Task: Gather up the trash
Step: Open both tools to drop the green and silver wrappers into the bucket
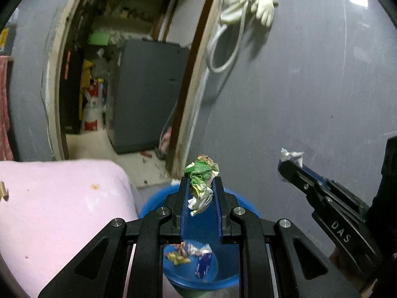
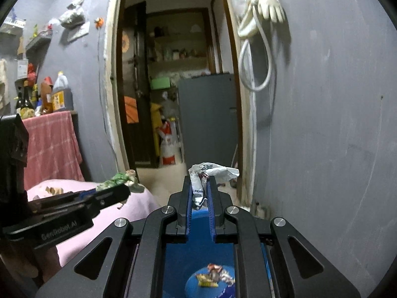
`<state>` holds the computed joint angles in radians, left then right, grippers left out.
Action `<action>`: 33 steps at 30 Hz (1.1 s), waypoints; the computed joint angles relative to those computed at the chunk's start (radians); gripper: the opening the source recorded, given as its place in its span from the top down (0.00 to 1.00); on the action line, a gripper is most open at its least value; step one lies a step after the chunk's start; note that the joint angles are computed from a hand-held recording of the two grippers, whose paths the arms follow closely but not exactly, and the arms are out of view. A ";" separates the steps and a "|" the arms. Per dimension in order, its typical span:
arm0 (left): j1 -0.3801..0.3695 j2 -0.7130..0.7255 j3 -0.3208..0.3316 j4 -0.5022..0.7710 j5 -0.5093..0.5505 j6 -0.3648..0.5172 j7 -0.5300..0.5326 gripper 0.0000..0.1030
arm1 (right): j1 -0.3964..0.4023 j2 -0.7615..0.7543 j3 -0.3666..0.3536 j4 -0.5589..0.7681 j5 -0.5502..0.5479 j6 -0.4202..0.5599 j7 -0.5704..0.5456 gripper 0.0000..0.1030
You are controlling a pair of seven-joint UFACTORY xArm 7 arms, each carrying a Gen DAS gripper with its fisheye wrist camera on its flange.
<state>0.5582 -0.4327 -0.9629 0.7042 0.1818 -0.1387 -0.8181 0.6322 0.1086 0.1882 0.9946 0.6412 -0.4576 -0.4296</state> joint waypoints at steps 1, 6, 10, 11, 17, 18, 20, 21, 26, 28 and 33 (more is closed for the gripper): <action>-0.002 0.015 -0.001 0.006 0.004 0.010 0.004 0.86 | 0.004 0.003 -0.005 0.007 0.020 0.019 -0.013 0.91; 0.012 0.076 -0.024 0.020 0.029 0.030 -0.010 0.86 | 0.018 0.009 -0.033 0.018 0.043 0.089 -0.013 0.91; 0.024 0.105 -0.034 0.026 0.052 0.043 -0.025 0.85 | 0.054 0.013 -0.068 0.029 0.102 0.117 -0.038 0.90; 0.019 0.112 -0.031 0.029 0.059 0.052 -0.028 0.84 | 0.061 0.013 -0.075 0.030 0.110 0.121 -0.040 0.89; -0.008 0.137 0.000 0.029 0.123 0.072 -0.078 0.70 | 0.120 0.022 -0.135 0.052 0.181 0.150 -0.091 0.77; -0.018 0.140 0.010 0.031 0.130 0.076 -0.084 0.69 | 0.132 0.025 -0.147 0.059 0.195 0.154 -0.102 0.77; -0.026 0.151 0.019 0.039 0.147 0.086 -0.099 0.68 | 0.144 0.026 -0.160 0.061 0.206 0.158 -0.106 0.77; -0.046 0.156 0.041 0.038 0.155 0.091 -0.103 0.68 | 0.153 0.026 -0.169 0.063 0.216 0.160 -0.113 0.77; -0.078 0.153 0.079 0.038 0.204 0.097 -0.156 0.63 | 0.170 0.027 -0.186 0.068 0.240 0.161 -0.128 0.73; -0.072 0.142 0.081 0.032 0.217 0.085 -0.179 0.60 | 0.151 0.023 -0.171 0.060 0.216 0.156 -0.105 0.73; -0.060 0.114 0.079 0.020 0.197 0.068 -0.203 0.53 | 0.132 0.023 -0.150 0.058 0.207 0.139 -0.092 0.69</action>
